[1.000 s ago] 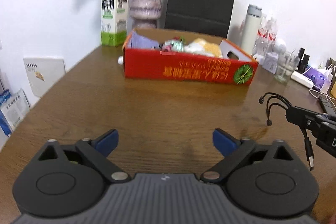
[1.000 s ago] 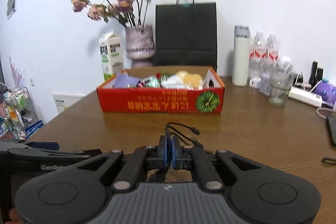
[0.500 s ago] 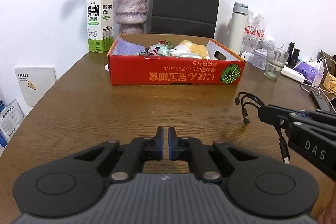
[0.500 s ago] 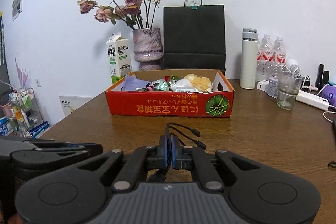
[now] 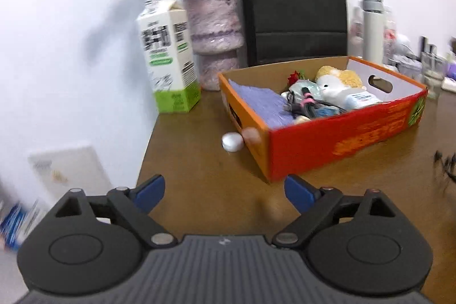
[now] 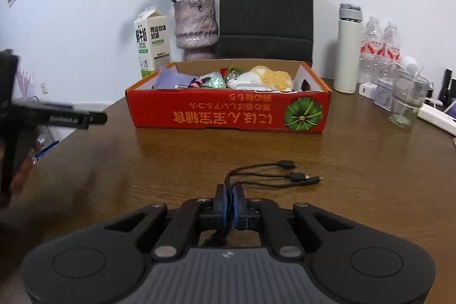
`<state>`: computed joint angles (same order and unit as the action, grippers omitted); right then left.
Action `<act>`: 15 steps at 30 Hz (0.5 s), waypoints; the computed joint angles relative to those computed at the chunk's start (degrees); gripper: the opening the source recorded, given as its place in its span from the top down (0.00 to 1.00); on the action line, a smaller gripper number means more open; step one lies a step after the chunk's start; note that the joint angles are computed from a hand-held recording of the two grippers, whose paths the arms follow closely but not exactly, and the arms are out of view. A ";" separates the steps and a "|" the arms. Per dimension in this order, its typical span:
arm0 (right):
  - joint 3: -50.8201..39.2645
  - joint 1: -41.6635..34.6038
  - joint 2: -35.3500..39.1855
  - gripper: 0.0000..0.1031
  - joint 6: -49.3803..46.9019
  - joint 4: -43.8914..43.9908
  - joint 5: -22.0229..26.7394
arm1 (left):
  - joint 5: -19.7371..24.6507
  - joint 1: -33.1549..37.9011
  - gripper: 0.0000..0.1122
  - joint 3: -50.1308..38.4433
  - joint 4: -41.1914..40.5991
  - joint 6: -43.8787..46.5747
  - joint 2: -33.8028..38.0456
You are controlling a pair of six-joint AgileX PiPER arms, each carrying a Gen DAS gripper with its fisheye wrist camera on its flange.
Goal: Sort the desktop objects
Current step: 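Grasp white bottle cap with left tool while right tool holds USB cable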
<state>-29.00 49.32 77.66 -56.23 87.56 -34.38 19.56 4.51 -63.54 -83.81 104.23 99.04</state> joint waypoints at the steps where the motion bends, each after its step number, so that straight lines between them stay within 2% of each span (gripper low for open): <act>1: -0.66 -1.00 0.92 0.96 0.24 -1.10 0.80 | 5.46 2.28 0.18 -4.75 4.38 -2.52 3.64; 2: -1.36 -2.12 1.92 0.96 0.49 -2.21 1.63 | 9.98 3.93 0.19 -10.48 9.14 -7.08 7.63; 3: -2.06 -3.27 2.72 0.96 0.37 -2.91 2.59 | 12.41 4.44 0.22 -15.58 13.86 -12.34 10.90; 5: -3.02 -5.43 4.05 0.96 1.19 -5.17 4.51 | 16.04 4.57 0.28 -26.03 21.66 -20.23 17.45; 7: -4.03 -7.33 5.43 0.96 1.85 -7.04 6.04 | 18.47 3.79 0.34 -34.78 27.84 -25.10 22.92; 9: -5.12 -9.29 7.05 0.96 2.38 -8.24 7.49 | 22.73 3.11 0.38 -44.23 33.84 -29.82 28.54; 10: -5.62 -10.37 7.75 0.96 2.61 -8.69 8.35 | 26.43 3.18 0.43 -49.17 35.22 -31.23 31.50; 12: -6.21 -12.53 8.67 0.96 3.63 -9.91 10.29 | 33.89 3.50 0.44 -58.54 37.07 -34.37 37.00; 15: -6.23 -14.52 8.41 0.94 2.83 -9.42 12.16 | 37.02 3.56 0.43 -64.54 36.23 -33.50 40.68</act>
